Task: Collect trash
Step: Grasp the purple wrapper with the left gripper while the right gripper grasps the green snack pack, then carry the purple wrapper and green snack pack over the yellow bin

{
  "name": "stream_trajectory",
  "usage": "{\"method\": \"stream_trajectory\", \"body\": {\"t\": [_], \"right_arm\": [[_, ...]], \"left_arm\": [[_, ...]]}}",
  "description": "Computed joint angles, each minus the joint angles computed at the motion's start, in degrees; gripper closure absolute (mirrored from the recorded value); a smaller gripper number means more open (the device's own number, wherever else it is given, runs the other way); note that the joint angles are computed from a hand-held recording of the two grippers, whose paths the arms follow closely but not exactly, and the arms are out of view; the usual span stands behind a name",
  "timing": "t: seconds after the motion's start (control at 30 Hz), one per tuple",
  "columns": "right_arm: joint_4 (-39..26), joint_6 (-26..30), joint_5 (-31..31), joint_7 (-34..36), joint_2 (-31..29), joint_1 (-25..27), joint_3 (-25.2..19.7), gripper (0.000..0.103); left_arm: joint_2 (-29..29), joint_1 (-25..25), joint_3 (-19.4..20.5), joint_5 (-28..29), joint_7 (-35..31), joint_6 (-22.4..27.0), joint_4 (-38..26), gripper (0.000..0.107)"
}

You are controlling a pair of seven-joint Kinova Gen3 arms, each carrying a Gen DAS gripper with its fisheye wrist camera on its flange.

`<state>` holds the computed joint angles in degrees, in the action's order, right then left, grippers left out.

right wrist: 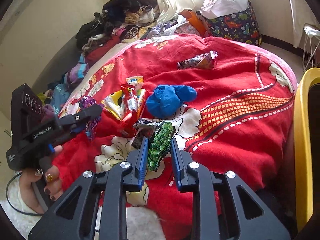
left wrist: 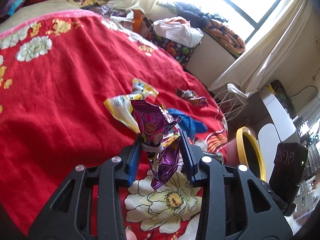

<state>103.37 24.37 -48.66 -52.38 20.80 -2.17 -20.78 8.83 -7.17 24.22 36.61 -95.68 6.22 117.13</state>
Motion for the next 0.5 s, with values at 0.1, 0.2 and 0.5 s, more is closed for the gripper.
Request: {"method": "stream_trajectory", "body": {"t": [0.1,0.2,0.5], "right_arm": [[1.2,-1.2,0.3,0.5,-2.1,-0.1,0.3,0.081],[2.1,-2.0,-0.5,1.3,-3.3,0.4,0.2,0.081],[4.7,-2.8,-7.4,7.4,-6.6,3.0,0.8,0.082]], "left_arm": [[-0.9,0.9,-0.7,-0.5,0.3,0.0,-0.2,0.077],[-1.4,3.9,-3.1,-2.4,1.8,0.1,-0.7,0.077],[-2.3,10.8,-8.6,-8.3,6.3,1.0,-2.0,0.077]]}}
